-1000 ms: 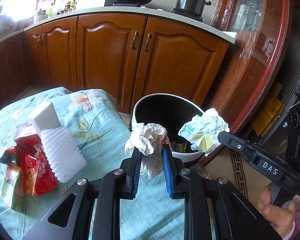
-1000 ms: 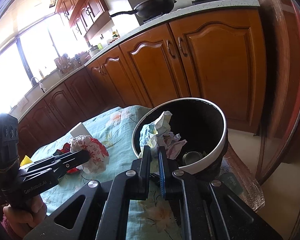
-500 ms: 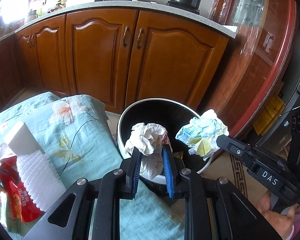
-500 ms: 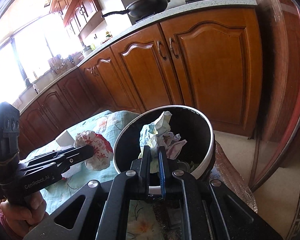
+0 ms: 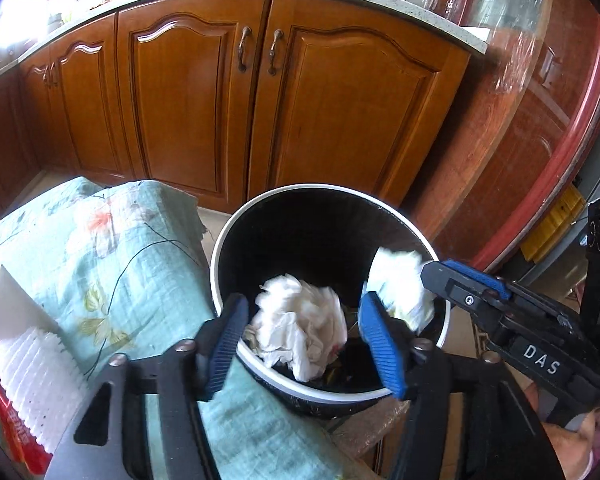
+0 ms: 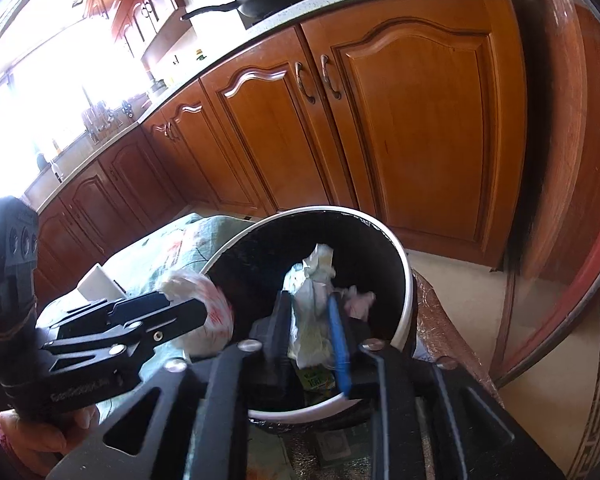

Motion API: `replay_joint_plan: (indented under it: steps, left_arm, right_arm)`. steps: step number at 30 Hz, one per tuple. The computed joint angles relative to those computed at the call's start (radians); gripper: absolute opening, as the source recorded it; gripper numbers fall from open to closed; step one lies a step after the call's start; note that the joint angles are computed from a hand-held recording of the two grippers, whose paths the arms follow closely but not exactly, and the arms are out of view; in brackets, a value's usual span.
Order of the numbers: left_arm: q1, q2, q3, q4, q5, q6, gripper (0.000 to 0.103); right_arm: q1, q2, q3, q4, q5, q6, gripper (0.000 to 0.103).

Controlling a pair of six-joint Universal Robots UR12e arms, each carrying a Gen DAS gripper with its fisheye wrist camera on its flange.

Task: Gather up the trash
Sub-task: 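Carry the paper and tissue over the bin and open both tools, then withdraw both tools from the bin back toward the remaining trash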

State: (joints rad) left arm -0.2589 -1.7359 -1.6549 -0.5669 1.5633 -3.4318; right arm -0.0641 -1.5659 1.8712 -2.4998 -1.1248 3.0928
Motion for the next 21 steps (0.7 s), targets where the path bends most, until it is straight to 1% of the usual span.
replay_joint_plan:
  steps: [1, 2, 3, 5, 7, 8, 9, 12, 15, 21]
  left_arm:
    - [0.000, 0.002, -0.005, 0.007, 0.004, -0.003, 0.069]
    - [-0.001, 0.006, -0.011, 0.012, 0.005, -0.006, 0.069]
    - [0.001, 0.010, -0.017, 0.013, 0.003, -0.009, 0.069]
    - [0.004, 0.025, -0.036, 0.017, 0.000, -0.023, 0.070]
    - [0.008, 0.044, -0.062, 0.033, -0.005, -0.037, 0.071]
    - [0.010, 0.053, -0.074, 0.039, -0.004, -0.042, 0.072]
    - [0.011, 0.066, -0.089, 0.046, 0.002, -0.047, 0.072]
    - [0.011, 0.103, -0.136, 0.071, 0.026, -0.068, 0.073]
    - [0.012, 0.148, -0.190, 0.090, 0.051, -0.108, 0.074]
    - [0.026, 0.236, -0.284, 0.096, 0.063, -0.161, 0.074]
  right_arm:
    - [-0.003, 0.000, 0.002, -0.003, 0.005, 0.006, 0.042]
    - [-0.007, -0.002, 0.006, -0.009, 0.013, 0.014, 0.049]
    - [-0.010, -0.005, 0.011, -0.014, 0.019, 0.020, 0.052]
    - [-0.012, -0.010, 0.015, -0.019, 0.022, 0.027, 0.052]
    - [-0.013, -0.016, 0.022, -0.021, 0.031, 0.034, 0.057]
    - [-0.013, -0.020, 0.025, -0.025, 0.035, 0.038, 0.062]
    - [-0.012, -0.024, 0.029, -0.031, 0.037, 0.042, 0.067]
    - [-0.011, -0.039, 0.046, -0.048, 0.056, 0.059, 0.076]
    - [-0.006, -0.057, 0.070, -0.079, 0.065, 0.088, 0.081]
    - [0.013, -0.084, 0.100, -0.078, 0.096, 0.120, 0.082]
